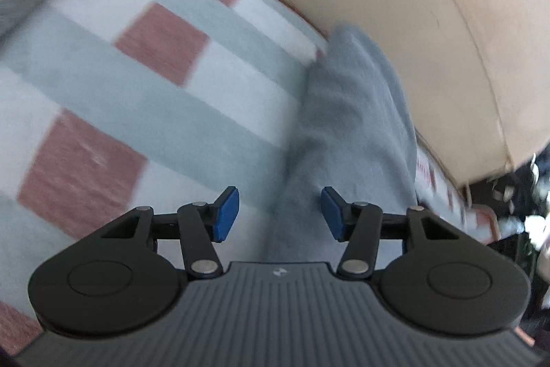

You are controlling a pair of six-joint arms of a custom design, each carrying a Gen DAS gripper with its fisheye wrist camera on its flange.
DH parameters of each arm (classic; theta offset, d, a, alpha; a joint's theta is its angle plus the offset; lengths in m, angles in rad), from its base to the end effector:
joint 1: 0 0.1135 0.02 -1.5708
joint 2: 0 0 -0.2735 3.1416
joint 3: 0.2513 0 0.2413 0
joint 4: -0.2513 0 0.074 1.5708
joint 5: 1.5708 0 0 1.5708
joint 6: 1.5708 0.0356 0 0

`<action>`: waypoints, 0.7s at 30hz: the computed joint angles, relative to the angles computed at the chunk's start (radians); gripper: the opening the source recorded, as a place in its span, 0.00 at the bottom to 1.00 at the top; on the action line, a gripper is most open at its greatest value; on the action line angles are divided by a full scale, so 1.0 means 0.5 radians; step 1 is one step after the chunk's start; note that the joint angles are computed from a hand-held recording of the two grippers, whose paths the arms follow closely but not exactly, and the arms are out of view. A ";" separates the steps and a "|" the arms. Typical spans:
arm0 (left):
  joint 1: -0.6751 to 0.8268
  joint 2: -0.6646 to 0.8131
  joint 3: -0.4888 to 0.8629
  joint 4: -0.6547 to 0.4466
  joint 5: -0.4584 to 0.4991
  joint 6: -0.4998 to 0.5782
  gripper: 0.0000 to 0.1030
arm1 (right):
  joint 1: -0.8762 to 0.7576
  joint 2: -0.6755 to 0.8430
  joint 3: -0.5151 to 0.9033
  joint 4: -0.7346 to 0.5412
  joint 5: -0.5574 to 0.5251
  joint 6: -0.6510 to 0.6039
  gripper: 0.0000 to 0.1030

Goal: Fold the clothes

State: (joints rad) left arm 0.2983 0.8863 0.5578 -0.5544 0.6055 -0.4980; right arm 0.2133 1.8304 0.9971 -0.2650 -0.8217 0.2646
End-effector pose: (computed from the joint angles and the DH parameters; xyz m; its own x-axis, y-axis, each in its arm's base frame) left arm 0.1524 0.0257 0.2270 -0.6983 -0.6256 -0.3478 -0.2616 0.6753 -0.6896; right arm 0.3233 0.0967 0.1577 -0.9629 -0.0263 -0.2687 -0.2259 0.6236 0.7484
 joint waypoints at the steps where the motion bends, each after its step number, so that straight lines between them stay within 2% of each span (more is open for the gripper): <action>1: 0.082 0.016 -0.023 0.019 0.106 0.019 0.50 | 0.008 0.038 0.059 -0.019 0.009 -0.044 0.63; 4: 0.140 0.039 -0.087 0.118 0.247 0.002 0.50 | 0.033 0.154 0.179 0.016 0.009 -0.037 0.63; 7: 0.084 -0.041 -0.160 0.315 0.135 -0.204 0.50 | 0.059 0.320 0.316 0.007 -0.005 0.021 0.64; 10: 0.100 -0.045 -0.214 0.491 0.232 -0.225 0.54 | 0.101 0.409 0.270 0.339 -0.114 0.254 0.68; 12: 0.027 0.044 -0.219 0.540 0.242 -0.199 0.57 | 0.146 0.441 0.225 0.591 -0.122 0.468 0.78; 13: -0.033 0.115 -0.217 0.555 0.230 -0.195 0.59 | 0.170 0.444 0.226 0.631 -0.107 0.513 0.86; 15: -0.157 0.243 -0.222 0.605 0.178 -0.204 0.61 | 0.217 0.450 0.236 0.688 -0.076 0.579 0.86; 16: -0.197 0.264 -0.260 0.694 0.179 -0.265 0.61 | 0.236 0.442 0.280 0.582 -0.051 0.461 0.84; 18: -0.284 0.261 -0.337 0.891 0.171 -0.403 0.56 | 0.244 0.427 0.371 0.356 -0.024 0.194 0.66; 20: -0.475 0.235 -0.318 0.923 -0.004 -0.406 0.54 | 0.195 0.388 0.353 0.369 -0.098 0.175 0.41; 21: -0.564 0.213 -0.294 0.905 -0.096 -0.398 0.54 | 0.174 0.359 0.331 0.397 -0.145 0.212 0.40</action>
